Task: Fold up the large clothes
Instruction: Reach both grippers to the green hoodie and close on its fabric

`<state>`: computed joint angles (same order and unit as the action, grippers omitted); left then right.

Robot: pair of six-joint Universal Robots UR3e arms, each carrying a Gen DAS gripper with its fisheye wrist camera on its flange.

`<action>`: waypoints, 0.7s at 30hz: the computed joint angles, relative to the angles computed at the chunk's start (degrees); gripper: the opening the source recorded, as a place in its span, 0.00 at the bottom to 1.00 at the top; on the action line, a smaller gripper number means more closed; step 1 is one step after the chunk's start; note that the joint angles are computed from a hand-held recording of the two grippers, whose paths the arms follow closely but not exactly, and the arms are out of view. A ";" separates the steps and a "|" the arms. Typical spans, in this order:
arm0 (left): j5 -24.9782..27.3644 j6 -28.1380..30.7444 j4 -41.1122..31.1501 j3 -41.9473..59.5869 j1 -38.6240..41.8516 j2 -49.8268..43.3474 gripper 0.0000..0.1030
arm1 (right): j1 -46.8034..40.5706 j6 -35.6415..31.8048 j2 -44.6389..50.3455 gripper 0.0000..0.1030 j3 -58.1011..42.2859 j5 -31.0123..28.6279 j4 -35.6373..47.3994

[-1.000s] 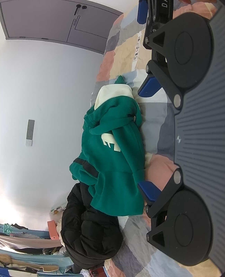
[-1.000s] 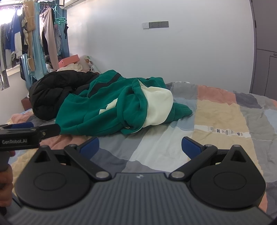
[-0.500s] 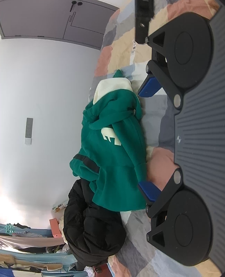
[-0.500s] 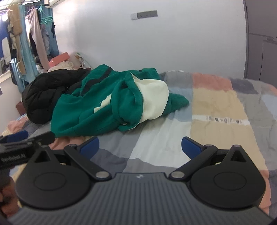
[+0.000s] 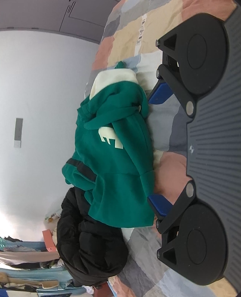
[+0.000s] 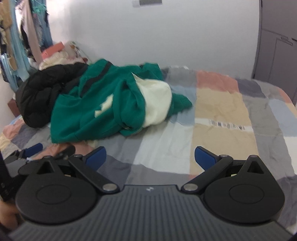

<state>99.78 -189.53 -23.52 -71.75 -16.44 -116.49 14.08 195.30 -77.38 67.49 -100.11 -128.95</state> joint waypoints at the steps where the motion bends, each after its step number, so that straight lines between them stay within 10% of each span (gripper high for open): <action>1: 0.09 -0.49 -1.02 1.64 0.09 -1.07 1.00 | -0.39 -0.34 0.66 1.00 -1.46 0.44 1.68; 21: -1.00 2.09 -7.72 21.43 0.33 -13.89 1.00 | -7.29 -2.55 4.85 1.00 -2.80 13.28 -4.16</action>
<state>98.77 -187.43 -31.24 -50.32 -16.11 -130.38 6.79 192.75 -72.54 64.69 -86.83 -133.11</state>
